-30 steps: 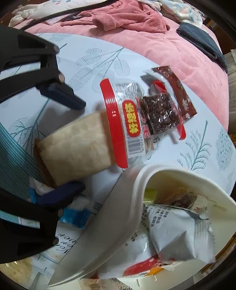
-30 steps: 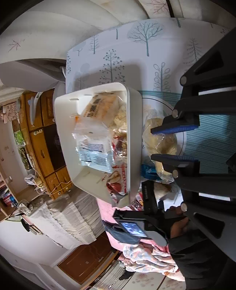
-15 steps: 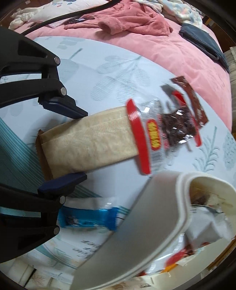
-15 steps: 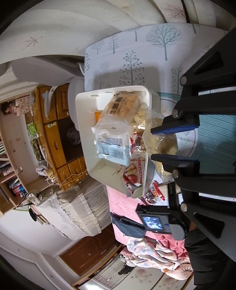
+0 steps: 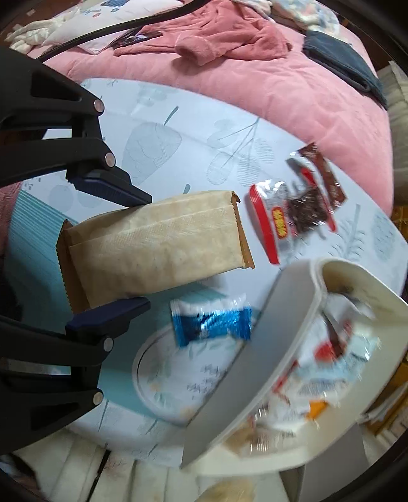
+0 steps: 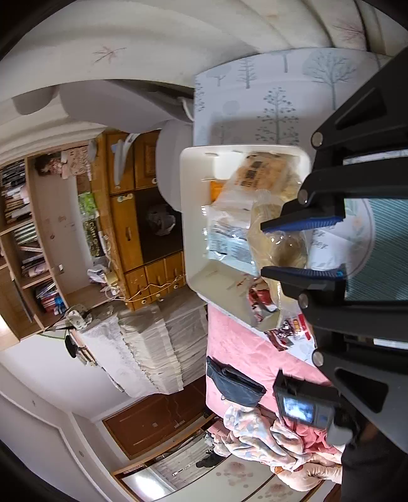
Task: Organize snacks
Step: 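Carry both bags into the white basket and open both tools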
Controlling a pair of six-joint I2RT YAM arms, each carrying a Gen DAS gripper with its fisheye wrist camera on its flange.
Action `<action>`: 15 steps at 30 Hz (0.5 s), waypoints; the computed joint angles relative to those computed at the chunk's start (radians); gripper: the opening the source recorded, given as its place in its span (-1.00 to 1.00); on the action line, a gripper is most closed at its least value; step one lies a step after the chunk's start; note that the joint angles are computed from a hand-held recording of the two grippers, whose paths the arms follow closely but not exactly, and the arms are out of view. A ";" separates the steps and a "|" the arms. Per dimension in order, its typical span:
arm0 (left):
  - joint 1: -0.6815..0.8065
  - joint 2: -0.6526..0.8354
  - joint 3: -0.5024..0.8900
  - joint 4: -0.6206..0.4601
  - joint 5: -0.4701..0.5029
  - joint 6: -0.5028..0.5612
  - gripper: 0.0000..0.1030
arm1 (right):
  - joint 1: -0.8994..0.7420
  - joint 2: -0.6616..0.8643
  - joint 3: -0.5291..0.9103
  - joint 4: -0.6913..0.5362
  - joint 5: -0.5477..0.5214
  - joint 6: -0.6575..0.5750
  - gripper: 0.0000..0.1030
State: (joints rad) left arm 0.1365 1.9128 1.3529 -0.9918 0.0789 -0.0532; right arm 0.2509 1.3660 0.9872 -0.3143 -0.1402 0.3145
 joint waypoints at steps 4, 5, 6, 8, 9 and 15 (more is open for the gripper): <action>-0.005 -0.032 0.081 -0.085 0.013 0.032 0.11 | -0.006 0.017 0.016 0.034 0.006 -0.022 -0.59; -0.008 -0.031 0.108 -0.106 0.013 0.036 0.11 | -0.008 0.022 0.019 0.042 0.009 -0.027 -0.59; -0.012 -0.032 0.138 -0.129 0.013 0.041 0.11 | -0.006 0.023 0.020 0.047 0.013 -0.028 -0.59; -0.024 -0.026 0.212 -0.176 0.023 0.044 0.11 | -0.012 0.041 0.033 0.060 0.013 -0.039 -0.59; -0.032 -0.017 0.253 -0.197 0.026 0.044 0.12 | -0.015 0.050 0.039 0.066 0.014 -0.042 -0.59; -0.070 0.080 0.504 -0.256 0.047 0.065 0.12 | -0.037 0.119 0.080 0.107 0.010 -0.051 -0.59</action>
